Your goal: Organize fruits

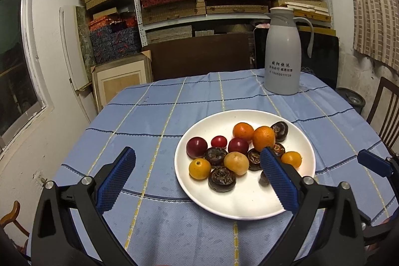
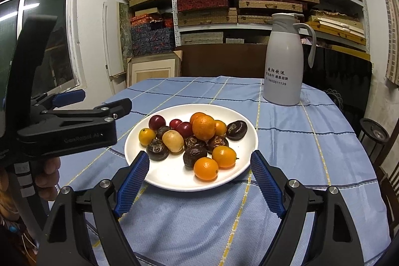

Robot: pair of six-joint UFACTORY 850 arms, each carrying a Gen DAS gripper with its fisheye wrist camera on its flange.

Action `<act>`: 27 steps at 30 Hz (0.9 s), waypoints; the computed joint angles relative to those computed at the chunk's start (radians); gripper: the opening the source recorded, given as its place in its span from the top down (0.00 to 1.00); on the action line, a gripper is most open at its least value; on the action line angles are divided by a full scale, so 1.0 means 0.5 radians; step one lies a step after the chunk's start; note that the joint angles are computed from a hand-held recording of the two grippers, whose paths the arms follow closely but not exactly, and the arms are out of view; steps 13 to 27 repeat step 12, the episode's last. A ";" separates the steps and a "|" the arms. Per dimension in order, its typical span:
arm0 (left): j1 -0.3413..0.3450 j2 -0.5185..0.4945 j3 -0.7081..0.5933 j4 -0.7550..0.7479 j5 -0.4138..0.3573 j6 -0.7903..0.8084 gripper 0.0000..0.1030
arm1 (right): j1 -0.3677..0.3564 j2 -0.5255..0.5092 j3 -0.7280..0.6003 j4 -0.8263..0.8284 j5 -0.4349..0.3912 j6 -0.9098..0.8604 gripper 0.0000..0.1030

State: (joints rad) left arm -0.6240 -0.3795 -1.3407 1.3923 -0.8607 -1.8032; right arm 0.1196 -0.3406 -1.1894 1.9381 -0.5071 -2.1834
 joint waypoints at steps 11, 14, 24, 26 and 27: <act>0.081 -0.024 -0.065 -0.273 0.149 0.230 0.05 | -0.018 -0.011 -0.010 -0.005 -0.013 0.058 0.14; 0.083 -0.022 -0.059 -0.274 0.158 0.221 0.05 | -0.018 -0.014 -0.013 -0.010 -0.011 0.063 0.14; 0.083 -0.022 -0.059 -0.274 0.158 0.221 0.05 | -0.018 -0.014 -0.013 -0.010 -0.011 0.063 0.14; 0.083 -0.022 -0.059 -0.274 0.158 0.221 0.05 | -0.018 -0.014 -0.013 -0.010 -0.011 0.063 0.14; 0.083 -0.022 -0.059 -0.274 0.158 0.221 0.05 | -0.018 -0.014 -0.013 -0.010 -0.011 0.063 0.14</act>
